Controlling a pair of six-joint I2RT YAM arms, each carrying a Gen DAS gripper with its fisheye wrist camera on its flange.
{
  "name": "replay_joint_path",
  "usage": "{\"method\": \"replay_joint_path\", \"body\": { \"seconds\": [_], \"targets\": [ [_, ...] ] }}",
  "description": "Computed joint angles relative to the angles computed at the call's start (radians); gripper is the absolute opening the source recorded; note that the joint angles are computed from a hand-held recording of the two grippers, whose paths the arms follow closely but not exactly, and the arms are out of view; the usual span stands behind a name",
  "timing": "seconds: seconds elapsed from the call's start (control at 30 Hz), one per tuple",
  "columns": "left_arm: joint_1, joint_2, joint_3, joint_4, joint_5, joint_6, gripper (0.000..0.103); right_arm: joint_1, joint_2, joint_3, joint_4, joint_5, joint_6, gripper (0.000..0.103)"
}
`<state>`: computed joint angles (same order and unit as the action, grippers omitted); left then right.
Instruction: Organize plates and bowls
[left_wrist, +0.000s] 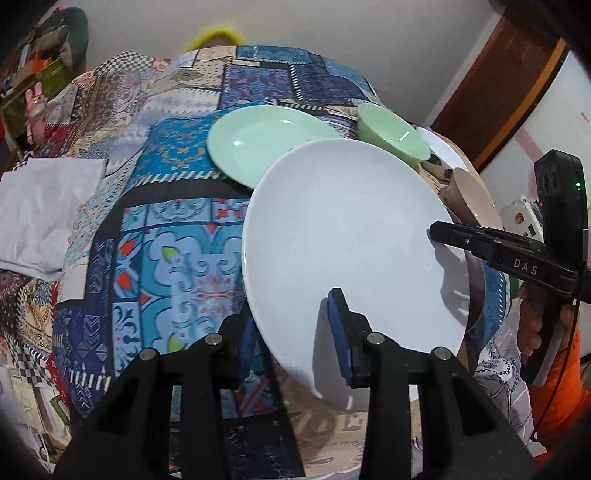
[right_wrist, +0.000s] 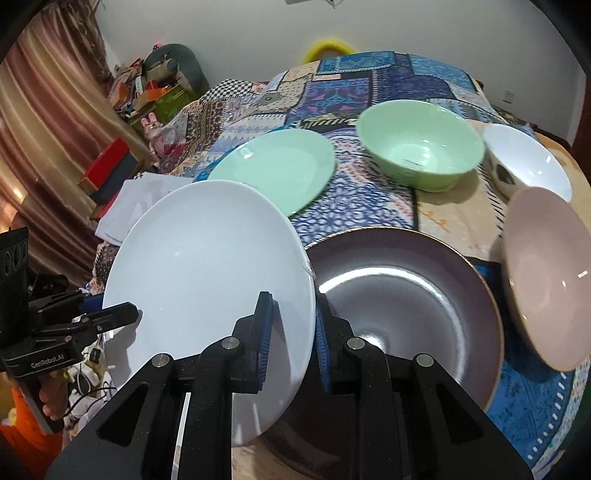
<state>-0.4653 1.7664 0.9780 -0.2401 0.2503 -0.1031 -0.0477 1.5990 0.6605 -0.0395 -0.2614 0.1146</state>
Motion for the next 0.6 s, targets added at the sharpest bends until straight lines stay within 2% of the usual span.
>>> {"method": "replay_joint_path", "body": {
  "seconds": [0.6],
  "targets": [
    [-0.149,0.098,0.13,-0.04,-0.044,-0.045,0.037,-0.211,-0.089,-0.101,-0.017,-0.094,-0.087,0.02]
  ]
}}
